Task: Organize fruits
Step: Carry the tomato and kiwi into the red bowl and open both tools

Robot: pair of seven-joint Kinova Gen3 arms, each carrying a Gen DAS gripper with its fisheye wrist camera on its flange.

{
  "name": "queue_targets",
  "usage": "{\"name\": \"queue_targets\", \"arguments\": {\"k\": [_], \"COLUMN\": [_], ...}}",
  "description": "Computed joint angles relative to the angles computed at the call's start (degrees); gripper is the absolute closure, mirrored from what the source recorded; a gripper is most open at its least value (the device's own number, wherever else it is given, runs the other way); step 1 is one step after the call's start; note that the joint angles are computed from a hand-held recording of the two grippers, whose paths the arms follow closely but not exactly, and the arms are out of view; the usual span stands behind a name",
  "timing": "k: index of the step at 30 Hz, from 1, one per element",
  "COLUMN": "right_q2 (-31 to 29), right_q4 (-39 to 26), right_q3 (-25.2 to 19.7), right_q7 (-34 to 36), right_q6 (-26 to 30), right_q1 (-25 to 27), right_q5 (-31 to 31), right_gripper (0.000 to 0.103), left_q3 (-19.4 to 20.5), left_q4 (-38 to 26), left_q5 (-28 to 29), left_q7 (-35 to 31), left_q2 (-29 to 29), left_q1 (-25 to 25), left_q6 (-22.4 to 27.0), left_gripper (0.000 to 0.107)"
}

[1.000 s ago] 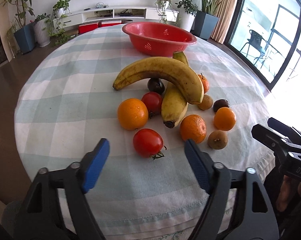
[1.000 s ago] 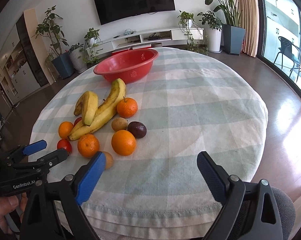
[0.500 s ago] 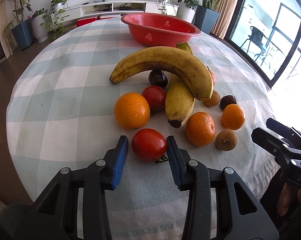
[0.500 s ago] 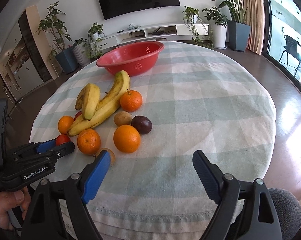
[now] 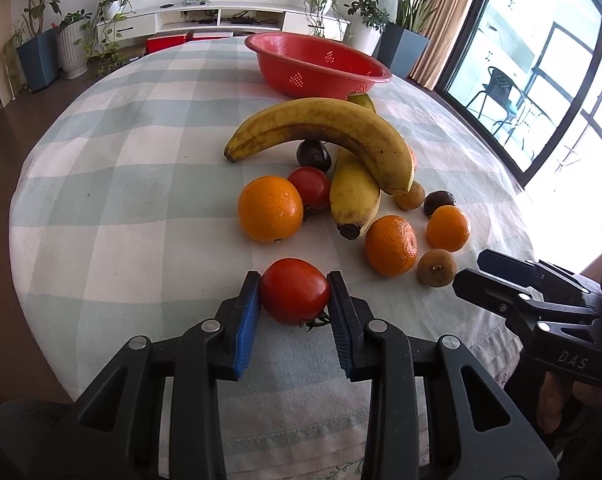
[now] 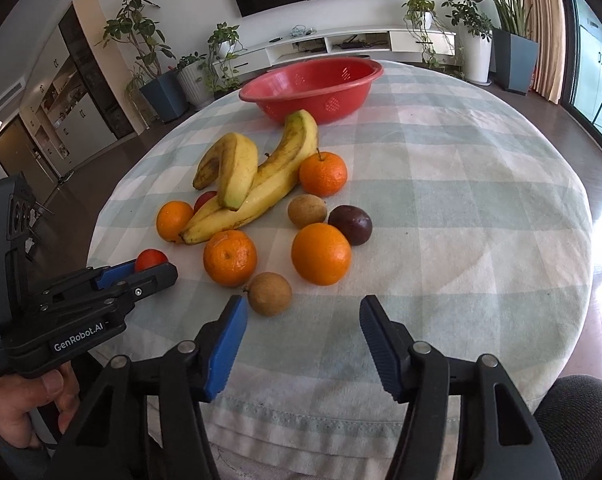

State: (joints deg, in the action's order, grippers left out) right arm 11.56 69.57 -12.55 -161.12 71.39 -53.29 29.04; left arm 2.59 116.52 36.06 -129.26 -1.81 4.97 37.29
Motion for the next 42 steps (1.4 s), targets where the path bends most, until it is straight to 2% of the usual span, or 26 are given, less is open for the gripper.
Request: {"name": "queue_targets", "arguments": {"k": [5,12,16,25,29,35,39,42], "right_q2": [1.3,4.15,5.27,2.83,0.13,-3.51,-4.58,-3.07], "right_q4": [-1.32,-4.72,-6.51,-3.95,-1.51,0.45,-1.18,-5.72], "right_q3": [0.16,1.46,2.21,2.04,1.24,0.63,1.43,2.62], "right_q7": [2.39,5.89,8.37,8.25,7.77,8.65,11.61,17.4], "right_q6": [-0.41,1.41,2.89,-0.37,-4.68,-7.84,-7.25,-6.5], "right_q1": [0.62,-0.85,-1.71,-1.02,0.2,4.2,8.86,12.98], "right_q5": [-2.01,-2.02,-1.93,-3.48,-3.82,-3.51,-3.54,-4.92], "right_gripper": [0.053,0.059,0.073,0.073,0.073,0.073,0.073,0.073], "left_q3": [-1.49,-2.46,-2.49,-2.44,-3.1,-3.25,-2.67,4.15], "left_q4": [1.12,1.85,1.94,1.55,0.14,-5.68,-14.63,-22.59], "left_q5": [3.21,6.24,6.69,6.83,7.47,7.22,3.42,0.42], "left_q7": [-3.78,-7.54,-8.03,-8.38,-9.05,-10.44,-7.39,-5.0], "left_q2": [-1.03,-1.34,-1.12,-1.67,-1.87,-0.38,3.37,7.31], "left_q1": [-0.61,-1.41,-1.9,-2.06,-2.43,-3.64,-2.91,-7.03], "left_q6": [1.09,2.54,2.82,3.51,5.28,7.28,8.19,7.34], "left_gripper": [0.077,0.077,0.077,0.077,0.077,0.077,0.077,0.077]}}
